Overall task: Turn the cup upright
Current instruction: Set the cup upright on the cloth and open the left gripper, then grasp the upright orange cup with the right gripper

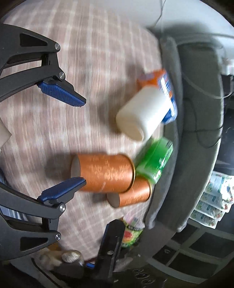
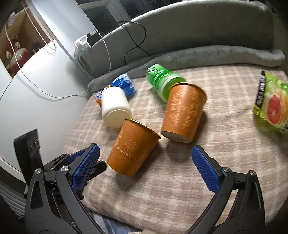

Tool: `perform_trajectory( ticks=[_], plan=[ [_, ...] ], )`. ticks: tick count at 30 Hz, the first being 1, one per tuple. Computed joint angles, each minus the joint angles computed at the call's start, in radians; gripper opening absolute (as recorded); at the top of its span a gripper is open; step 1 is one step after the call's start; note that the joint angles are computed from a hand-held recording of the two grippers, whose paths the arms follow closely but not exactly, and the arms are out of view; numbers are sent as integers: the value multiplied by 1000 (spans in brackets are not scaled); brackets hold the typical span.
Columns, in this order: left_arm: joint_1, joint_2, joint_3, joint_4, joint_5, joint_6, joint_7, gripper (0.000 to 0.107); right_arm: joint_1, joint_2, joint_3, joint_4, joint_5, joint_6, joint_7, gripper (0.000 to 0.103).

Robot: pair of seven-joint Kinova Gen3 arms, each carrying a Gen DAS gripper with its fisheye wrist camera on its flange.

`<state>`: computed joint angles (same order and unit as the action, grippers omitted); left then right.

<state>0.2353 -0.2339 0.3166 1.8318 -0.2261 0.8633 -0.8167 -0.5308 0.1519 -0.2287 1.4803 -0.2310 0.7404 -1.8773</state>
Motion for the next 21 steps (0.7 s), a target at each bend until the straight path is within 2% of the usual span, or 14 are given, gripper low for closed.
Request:
perform_trajectory(
  ticks=[4,9,16,18,21],
  plan=[
    [-30,-40,63,20,-104,31,76,81,23,51,-7,-43,-74,40,17,103],
    [-44,-69,84,34,-135,47,93,81,54,107,-15,-77,-167,70,39,103],
    [-46,-106,43,67,-63,31,64,81,97,164,-27,-100,-265,89,61,99],
    [-48,-114,25,77,-30,25,47,81,112,179,-32,-105,-295,97,69,94],
    [-65,-119,24,83,-7,24,38,81,135,194,-41,-105,-341,101,88,93]
  ],
)
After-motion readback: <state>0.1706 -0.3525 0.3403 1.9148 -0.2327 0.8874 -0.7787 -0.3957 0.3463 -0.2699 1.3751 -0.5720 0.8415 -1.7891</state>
